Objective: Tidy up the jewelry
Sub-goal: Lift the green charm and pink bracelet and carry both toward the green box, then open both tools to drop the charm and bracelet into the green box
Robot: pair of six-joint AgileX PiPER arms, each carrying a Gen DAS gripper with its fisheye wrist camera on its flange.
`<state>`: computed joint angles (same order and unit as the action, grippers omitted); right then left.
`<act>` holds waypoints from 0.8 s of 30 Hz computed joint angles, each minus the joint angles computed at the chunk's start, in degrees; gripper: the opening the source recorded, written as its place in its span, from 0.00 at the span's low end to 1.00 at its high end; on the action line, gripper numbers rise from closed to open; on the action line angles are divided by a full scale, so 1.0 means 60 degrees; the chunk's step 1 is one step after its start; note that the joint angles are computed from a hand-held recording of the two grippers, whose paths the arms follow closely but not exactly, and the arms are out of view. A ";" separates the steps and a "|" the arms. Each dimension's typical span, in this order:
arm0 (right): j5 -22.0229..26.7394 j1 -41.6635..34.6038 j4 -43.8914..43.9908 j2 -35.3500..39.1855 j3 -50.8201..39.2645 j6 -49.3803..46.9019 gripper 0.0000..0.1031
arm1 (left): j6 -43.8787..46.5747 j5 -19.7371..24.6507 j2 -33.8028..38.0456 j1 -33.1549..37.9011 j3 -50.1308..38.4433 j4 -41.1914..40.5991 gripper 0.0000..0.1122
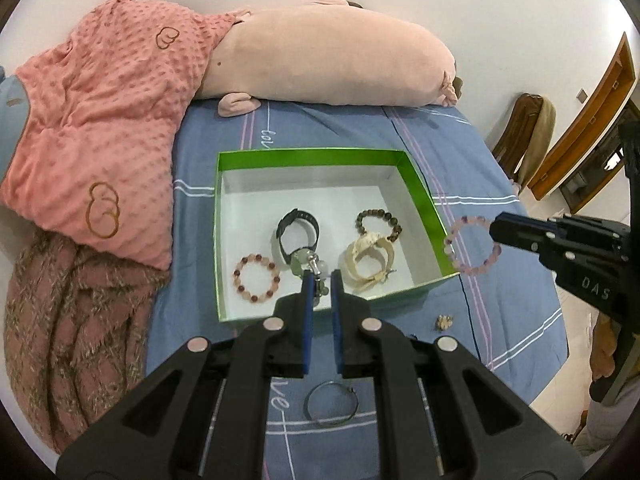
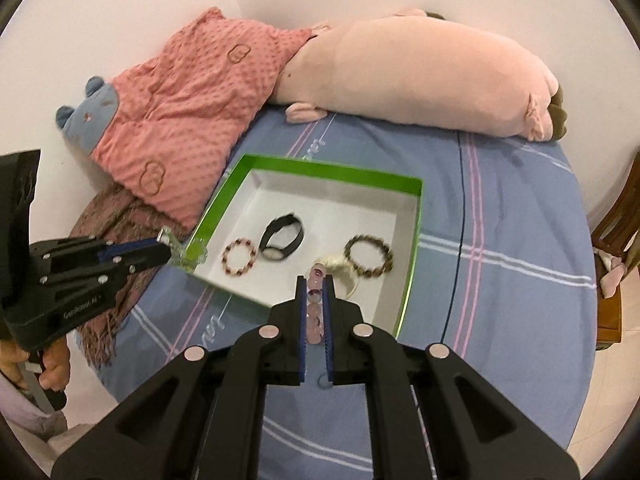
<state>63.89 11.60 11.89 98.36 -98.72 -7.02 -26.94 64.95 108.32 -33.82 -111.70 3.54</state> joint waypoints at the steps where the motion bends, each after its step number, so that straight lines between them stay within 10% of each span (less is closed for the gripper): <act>1: 0.0015 0.0009 -0.0092 0.0108 -0.0177 0.0042 0.07 | 0.0020 0.0070 0.0114 0.0005 -0.0173 -0.0004 0.07; 24: 0.0586 -0.0092 -0.0579 0.3540 -0.2683 0.0531 0.07 | 0.0565 0.0400 0.2946 0.0627 -0.1632 -0.1292 0.07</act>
<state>67.40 11.04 8.42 119.60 -114.81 -3.84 -23.55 67.35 126.00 -30.06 -121.50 -4.21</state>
